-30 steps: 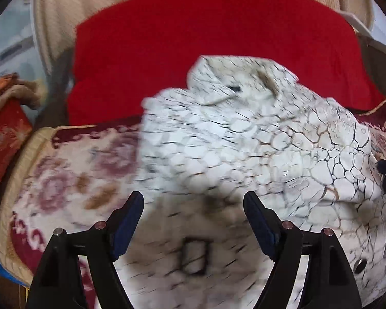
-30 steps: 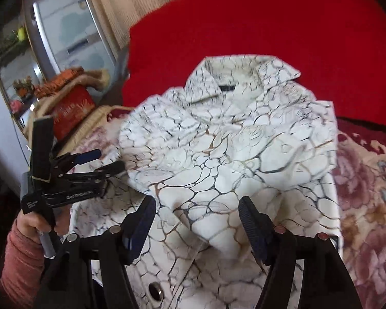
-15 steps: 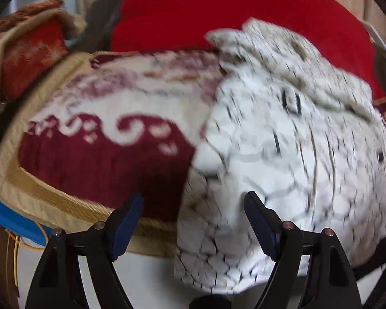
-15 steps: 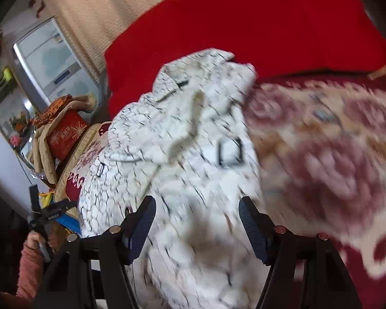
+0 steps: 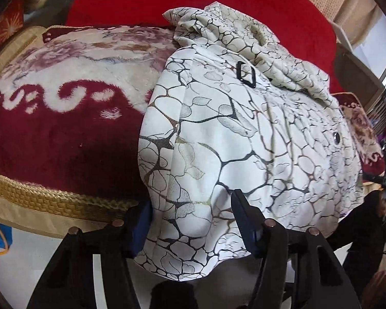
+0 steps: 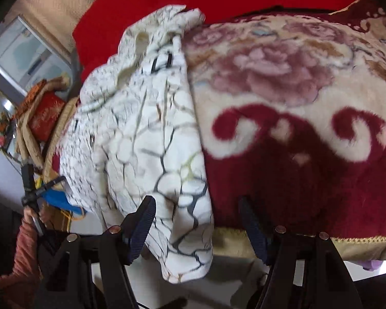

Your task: Fold large clothes

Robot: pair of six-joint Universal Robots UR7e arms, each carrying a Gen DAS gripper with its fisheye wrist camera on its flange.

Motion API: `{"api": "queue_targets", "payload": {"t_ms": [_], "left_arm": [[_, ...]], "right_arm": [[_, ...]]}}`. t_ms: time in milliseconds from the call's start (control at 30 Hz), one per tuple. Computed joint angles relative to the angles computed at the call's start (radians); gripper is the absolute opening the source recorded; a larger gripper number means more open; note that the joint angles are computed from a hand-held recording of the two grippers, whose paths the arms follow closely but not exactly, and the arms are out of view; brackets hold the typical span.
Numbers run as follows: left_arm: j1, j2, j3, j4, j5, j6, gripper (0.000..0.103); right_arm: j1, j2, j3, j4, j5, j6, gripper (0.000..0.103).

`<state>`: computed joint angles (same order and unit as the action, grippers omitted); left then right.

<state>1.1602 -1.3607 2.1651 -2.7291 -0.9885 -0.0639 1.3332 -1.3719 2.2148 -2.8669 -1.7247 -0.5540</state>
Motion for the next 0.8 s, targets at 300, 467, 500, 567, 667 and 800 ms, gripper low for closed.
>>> {"api": "queue_targets", "payload": {"t_ms": [300,467,500,567,667,800], "left_arm": [[-0.017,0.032,-0.016,0.055,0.054,0.011,0.061],[-0.024,0.018,-0.012,0.033,0.042,0.011,0.021],[-0.031,0.015,-0.005,0.022,0.042,0.024,0.020],[-0.044,0.012,0.007,0.005,0.040,0.051,0.020],[-0.042,0.025,-0.009,0.050,0.055,0.031,0.047],[-0.025,0.060,-0.046,0.191,0.062,-0.033,0.064]], "right_arm": [[0.058,0.058,0.066,-0.160,-0.068,-0.029,0.074],[0.146,0.162,0.097,-0.374,-0.237,-0.070,0.034],[0.152,0.159,0.100,-0.375,-0.233,-0.082,0.027],[0.153,0.135,0.110,-0.363,-0.198,-0.094,0.026],[0.158,0.137,0.092,-0.317,-0.219,-0.086,0.028],[0.144,0.135,0.052,-0.203,-0.228,0.006,0.033]]}}
